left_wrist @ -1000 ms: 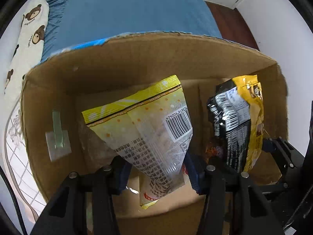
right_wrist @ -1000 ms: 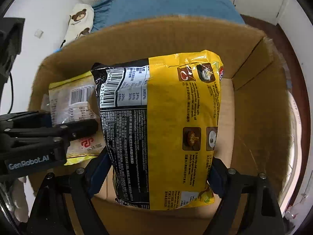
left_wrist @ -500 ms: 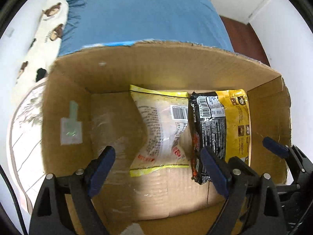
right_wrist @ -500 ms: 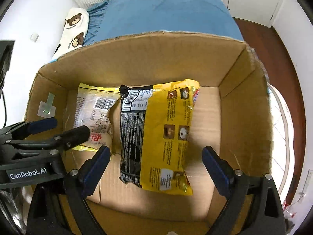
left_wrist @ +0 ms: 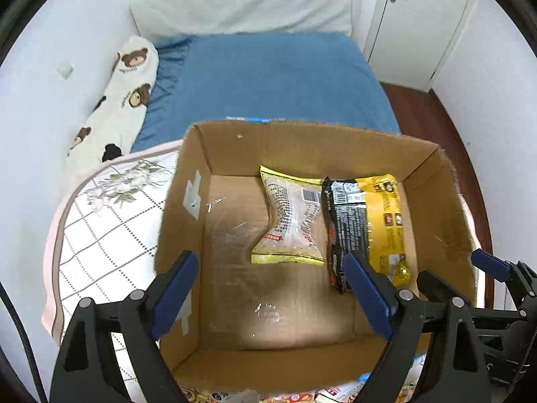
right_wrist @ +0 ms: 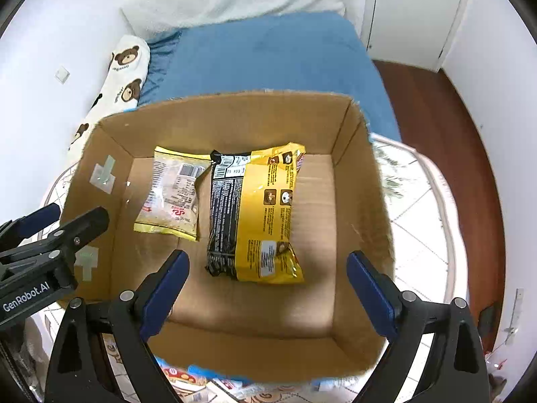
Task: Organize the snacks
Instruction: 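Carry both packets into the cardboard box and open both tools, then grasp the red sausage pack with left tool while right tool grasps white bread packet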
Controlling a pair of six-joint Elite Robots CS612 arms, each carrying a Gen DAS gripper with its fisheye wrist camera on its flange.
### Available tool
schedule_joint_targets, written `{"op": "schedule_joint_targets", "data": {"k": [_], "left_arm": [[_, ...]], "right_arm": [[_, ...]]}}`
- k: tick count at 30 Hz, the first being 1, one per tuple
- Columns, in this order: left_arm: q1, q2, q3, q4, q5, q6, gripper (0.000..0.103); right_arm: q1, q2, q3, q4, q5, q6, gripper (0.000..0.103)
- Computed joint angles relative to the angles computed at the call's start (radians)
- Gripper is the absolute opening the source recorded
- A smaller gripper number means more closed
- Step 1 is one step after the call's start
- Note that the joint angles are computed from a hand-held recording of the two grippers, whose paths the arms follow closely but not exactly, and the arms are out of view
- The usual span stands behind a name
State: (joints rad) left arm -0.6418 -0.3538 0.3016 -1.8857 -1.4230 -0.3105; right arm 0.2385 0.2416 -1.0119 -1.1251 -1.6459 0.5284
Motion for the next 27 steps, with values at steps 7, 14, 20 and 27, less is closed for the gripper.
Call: {"op": "schedule_joint_targets", "data": {"k": [7,14,20,27], "left_arm": [[-0.011,-0.165,0.294,-0.207,0.031,0.004,0.089],[-0.016,-0.259,0.458,-0.310,0.032,-0.013,0.089],[-0.016,-0.346,0.629,-0.344,0.041,-0.074,0.089],[-0.024,-0.424,0.854,-0.290,0.042,-0.118,0.089]], "right_arm": [[0.026,0.011,-0.092,0.015,-0.065,0.020,0.097],[0.046,0.025,-0.174,0.042,-0.065,0.065,0.097],[0.064,0.065,-0.267,0.111,-0.003,0.125,0.097],[0.089,0.160,-0.368,0.253,0.166,0.216,0.097]]}}
